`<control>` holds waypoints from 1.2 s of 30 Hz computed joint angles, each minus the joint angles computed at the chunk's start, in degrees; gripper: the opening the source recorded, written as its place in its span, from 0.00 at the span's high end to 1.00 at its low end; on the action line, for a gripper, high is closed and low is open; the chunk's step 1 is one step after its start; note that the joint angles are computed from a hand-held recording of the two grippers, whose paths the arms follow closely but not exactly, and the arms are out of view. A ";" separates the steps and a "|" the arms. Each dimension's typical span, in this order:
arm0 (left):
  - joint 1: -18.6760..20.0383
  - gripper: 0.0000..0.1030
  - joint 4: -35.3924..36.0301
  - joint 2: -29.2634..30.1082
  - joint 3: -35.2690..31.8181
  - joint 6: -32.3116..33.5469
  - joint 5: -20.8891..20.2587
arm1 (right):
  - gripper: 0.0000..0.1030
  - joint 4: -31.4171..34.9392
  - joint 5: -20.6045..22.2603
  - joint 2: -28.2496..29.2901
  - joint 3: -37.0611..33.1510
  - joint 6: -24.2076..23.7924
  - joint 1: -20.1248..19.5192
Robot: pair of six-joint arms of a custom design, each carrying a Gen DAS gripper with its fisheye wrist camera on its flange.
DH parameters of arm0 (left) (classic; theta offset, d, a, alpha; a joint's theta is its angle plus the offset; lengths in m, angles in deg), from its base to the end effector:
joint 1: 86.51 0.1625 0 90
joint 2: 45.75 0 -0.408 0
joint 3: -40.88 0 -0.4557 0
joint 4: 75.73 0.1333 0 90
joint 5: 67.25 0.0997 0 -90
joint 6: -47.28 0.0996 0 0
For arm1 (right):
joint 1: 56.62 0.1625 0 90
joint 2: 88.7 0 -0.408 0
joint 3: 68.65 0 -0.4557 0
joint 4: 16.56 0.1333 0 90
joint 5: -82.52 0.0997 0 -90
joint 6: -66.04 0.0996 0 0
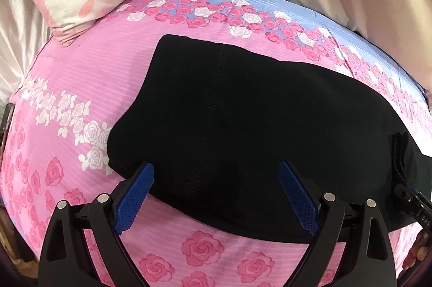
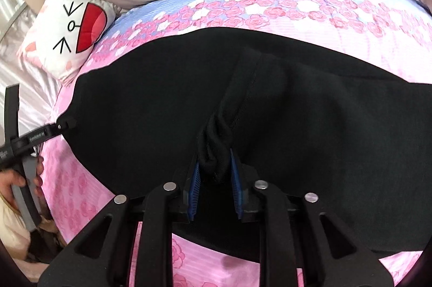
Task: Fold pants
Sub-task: 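Pinch the middle of the folded black trousers with the right tool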
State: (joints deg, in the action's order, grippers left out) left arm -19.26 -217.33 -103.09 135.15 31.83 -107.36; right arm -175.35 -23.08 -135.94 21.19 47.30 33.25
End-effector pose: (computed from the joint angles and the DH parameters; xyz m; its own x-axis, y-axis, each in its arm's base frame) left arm -0.0764 -0.7239 0.1954 -0.7445 -0.1697 -0.6457 0.1824 0.8787 -0.4412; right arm 0.1048 -0.7445 0.1115 -0.9125 -0.1738 0.3703 -0.3074 0.8886 -0.3404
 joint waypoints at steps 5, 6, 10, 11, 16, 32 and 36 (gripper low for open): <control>0.36 0.11 -0.22 -0.47 -0.19 1.89 -0.42 | 0.51 -7.19 1.33 -3.29 4.06 2.49 0.48; 0.48 0.11 -0.45 -0.51 -0.23 2.00 -0.72 | 0.51 -7.34 1.27 -3.40 4.00 3.29 0.40; 0.78 0.11 -0.44 -0.36 -0.54 2.12 -1.14 | 0.51 -5.36 -2.36 -0.93 0.71 4.14 0.81; 0.77 0.11 -0.49 -0.35 -0.53 2.27 -1.17 | 0.51 -4.91 -3.20 0.10 -0.35 4.50 1.06; 0.78 0.11 -0.87 -0.76 -0.27 3.52 -1.71 | 0.53 -5.86 -9.73 5.20 -4.06 3.02 2.45; 1.25 0.11 -0.02 -0.93 -0.24 4.90 -2.70 | 0.87 -7.90 -3.20 2.32 -1.34 4.79 3.29; 1.42 0.11 0.15 -0.70 -0.39 4.74 -2.77 | 0.87 -4.53 -9.14 4.41 -3.24 3.31 3.59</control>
State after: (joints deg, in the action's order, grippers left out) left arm -17.84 -217.18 -103.79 134.76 36.56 -110.12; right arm -179.89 -32.22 -131.53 17.95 50.61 36.84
